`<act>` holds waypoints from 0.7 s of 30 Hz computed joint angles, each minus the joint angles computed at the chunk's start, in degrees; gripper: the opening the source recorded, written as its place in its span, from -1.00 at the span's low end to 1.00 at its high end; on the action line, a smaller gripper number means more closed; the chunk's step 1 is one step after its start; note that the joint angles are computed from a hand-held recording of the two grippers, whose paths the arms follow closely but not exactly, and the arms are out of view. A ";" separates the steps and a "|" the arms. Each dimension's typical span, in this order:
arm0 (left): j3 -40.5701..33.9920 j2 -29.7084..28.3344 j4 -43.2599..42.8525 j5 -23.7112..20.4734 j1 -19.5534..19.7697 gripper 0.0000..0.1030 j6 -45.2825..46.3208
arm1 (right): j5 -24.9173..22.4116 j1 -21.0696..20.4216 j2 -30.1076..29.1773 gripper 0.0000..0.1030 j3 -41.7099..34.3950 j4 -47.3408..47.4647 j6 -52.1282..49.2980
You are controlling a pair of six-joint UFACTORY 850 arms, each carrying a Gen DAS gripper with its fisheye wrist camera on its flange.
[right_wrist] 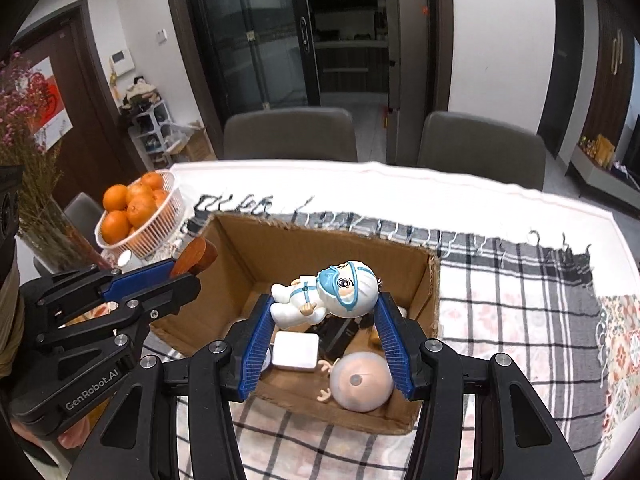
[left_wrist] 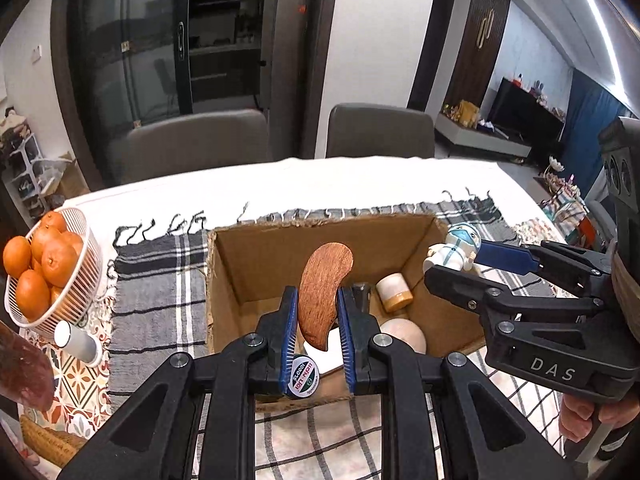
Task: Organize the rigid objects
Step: 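Open both tools, releasing the wooden piece and astronaut keychain into the box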
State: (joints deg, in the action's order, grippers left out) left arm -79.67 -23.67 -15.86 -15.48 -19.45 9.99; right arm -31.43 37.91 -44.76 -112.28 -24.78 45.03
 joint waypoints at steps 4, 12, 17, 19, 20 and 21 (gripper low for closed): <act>-2.14 -2.25 0.43 -1.92 0.15 -0.60 -0.68 | -1.66 -0.86 -2.36 0.02 -2.63 4.88 -3.93; -5.72 -6.03 -0.13 -6.24 0.64 -0.60 -0.64 | -6.20 -2.13 -6.80 0.02 -8.14 11.96 -10.78; -6.02 -6.73 1.73 -6.53 0.62 -0.60 -2.86 | -8.25 -2.17 -8.36 0.03 -10.12 11.57 -10.65; -5.74 -6.61 3.65 -6.40 0.53 -0.58 -5.07 | -9.29 -2.17 -8.85 0.03 -10.77 11.54 -10.41; -5.38 -6.34 4.40 -6.21 0.45 -0.57 -5.88 | -9.54 -2.13 -8.86 0.03 -10.75 11.35 -10.00; -4.84 -5.91 4.81 -5.77 0.37 -0.51 -6.39 | -9.42 -2.02 -8.51 0.03 -10.14 10.76 -9.21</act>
State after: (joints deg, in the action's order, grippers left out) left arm -84.51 -29.57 -11.05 -21.24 -19.08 3.60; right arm -40.85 35.89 -53.27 -122.42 -14.01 35.82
